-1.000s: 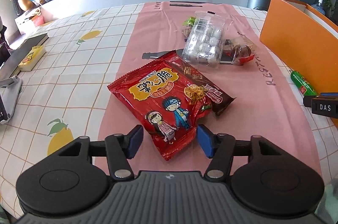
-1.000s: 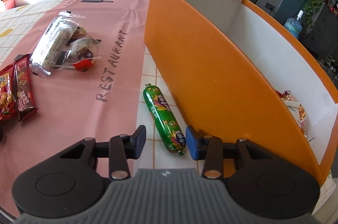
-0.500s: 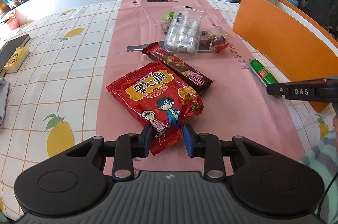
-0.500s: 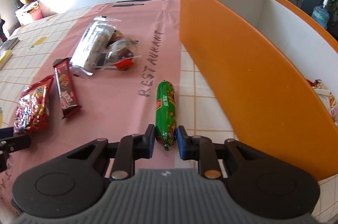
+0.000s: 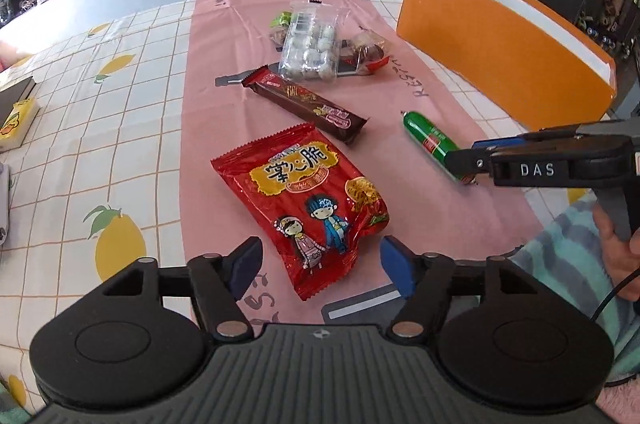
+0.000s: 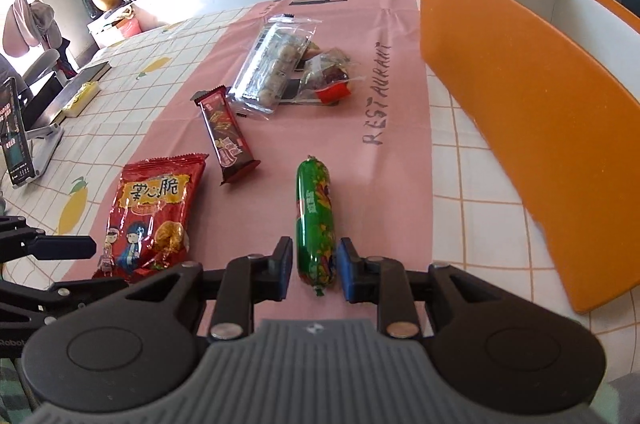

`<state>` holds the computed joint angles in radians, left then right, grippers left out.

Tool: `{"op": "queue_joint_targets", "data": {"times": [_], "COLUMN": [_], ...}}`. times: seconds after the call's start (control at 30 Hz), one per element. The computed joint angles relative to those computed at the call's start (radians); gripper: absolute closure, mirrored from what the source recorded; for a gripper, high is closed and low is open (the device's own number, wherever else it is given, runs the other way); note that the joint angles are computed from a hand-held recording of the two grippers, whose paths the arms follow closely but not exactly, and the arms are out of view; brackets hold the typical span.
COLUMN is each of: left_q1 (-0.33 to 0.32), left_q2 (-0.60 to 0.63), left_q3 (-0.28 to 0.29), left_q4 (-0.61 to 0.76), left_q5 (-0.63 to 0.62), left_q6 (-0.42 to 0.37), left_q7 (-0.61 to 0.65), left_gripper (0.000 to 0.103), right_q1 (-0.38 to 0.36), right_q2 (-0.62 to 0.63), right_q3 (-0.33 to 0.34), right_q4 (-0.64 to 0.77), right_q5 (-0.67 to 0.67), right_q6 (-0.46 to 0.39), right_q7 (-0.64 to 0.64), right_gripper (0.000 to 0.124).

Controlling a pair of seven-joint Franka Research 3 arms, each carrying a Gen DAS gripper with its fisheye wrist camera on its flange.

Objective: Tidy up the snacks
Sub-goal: 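Lower the right tool onto the green sausage stick and close on it, then grasp the red chip bag with the left tool while the right tool holds the sausage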

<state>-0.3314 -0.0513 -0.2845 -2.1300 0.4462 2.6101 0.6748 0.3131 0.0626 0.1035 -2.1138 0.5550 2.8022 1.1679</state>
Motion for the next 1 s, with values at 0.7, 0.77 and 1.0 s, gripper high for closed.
{"op": "queue_joint_targets", "data": {"times": [0.7,0.77,1.0], "left_q1": [-0.040,-0.049,-0.086], "left_q2": [0.173,0.194,0.255], "left_q3": [0.026,0.028,0.041], "left_q4": [0.203,0.230,0.307], "left_q5": [0.195,0.200,0.229], "left_q6": [-0.191,-0.214,-0.288], "left_q7": [-0.570,-0.552,-0.510], "left_gripper": [0.013,0.013,0.010], "right_q1": [0.003,0.001,0.008], "right_q2": [0.075,0.075,0.082], "right_q3": [0.026,0.031,0.022], "right_q4": [0.051,0.050,0.052], "right_q5": [0.065,0.064,0.000], "right_q6": [0.099,0.098,0.079], "right_q7": [-0.053,-0.063,-0.019], "right_gripper": [0.082,0.082,0.091]}}
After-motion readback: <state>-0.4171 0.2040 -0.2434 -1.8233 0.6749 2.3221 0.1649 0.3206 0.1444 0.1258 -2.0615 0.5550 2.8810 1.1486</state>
